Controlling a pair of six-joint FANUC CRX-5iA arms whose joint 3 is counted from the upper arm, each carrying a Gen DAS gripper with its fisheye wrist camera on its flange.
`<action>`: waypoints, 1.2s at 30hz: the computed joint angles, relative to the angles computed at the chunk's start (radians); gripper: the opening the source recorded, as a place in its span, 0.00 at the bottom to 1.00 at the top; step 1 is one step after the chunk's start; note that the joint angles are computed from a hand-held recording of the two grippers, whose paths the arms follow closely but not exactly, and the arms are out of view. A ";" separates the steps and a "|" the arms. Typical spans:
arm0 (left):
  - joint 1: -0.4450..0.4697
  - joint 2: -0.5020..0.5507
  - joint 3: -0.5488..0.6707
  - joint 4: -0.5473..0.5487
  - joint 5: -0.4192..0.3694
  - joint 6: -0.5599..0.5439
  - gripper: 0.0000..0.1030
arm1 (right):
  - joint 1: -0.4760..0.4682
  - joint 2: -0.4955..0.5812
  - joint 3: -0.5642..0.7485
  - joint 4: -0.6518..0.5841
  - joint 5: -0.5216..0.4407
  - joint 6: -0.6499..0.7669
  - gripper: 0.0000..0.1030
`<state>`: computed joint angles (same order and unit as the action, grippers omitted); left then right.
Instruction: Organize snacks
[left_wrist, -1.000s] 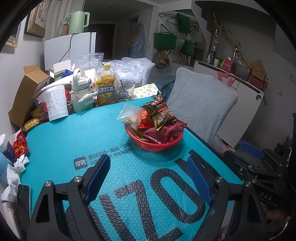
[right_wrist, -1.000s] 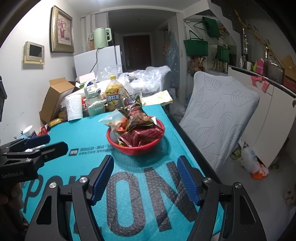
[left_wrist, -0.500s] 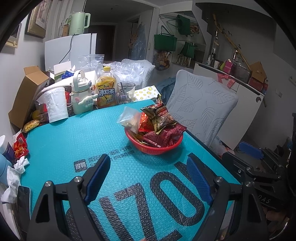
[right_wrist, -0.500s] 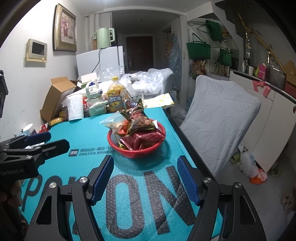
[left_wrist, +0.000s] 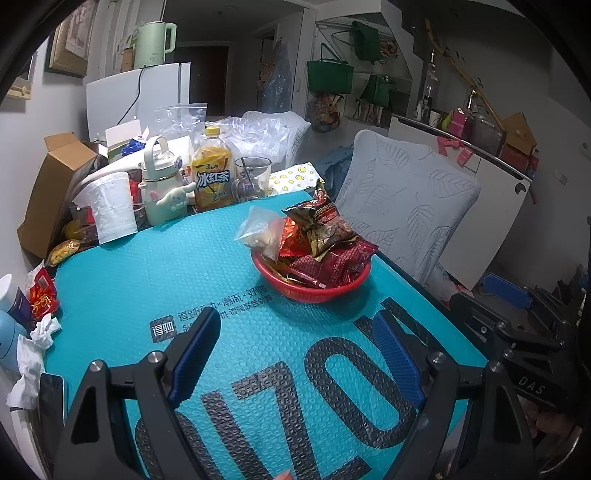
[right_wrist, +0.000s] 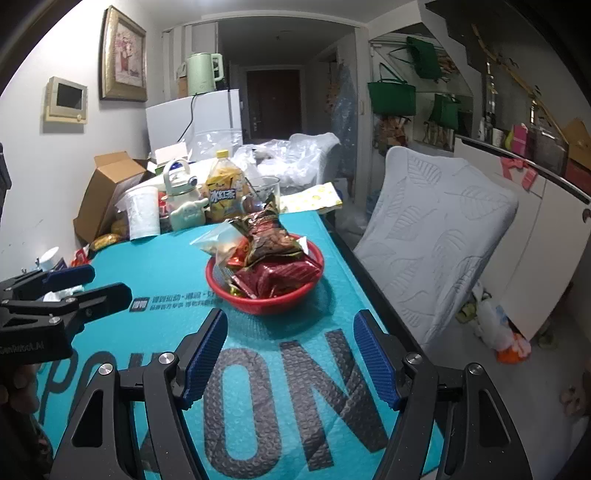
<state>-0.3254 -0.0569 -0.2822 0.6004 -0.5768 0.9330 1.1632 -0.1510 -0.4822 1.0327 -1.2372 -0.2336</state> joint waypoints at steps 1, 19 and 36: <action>0.000 0.001 0.000 0.002 0.000 -0.004 0.82 | -0.001 0.001 0.001 -0.001 -0.002 -0.004 0.69; -0.007 0.001 0.005 -0.019 0.002 -0.009 0.82 | 0.015 0.003 0.003 -0.004 -0.039 -0.032 0.69; -0.009 -0.010 0.001 -0.028 0.001 -0.003 0.82 | 0.017 0.005 0.007 -0.006 -0.040 -0.030 0.69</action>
<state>-0.3341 -0.0672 -0.2812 0.5724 -0.5757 0.9303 1.1801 -0.1459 -0.4754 1.0268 -1.2775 -0.2635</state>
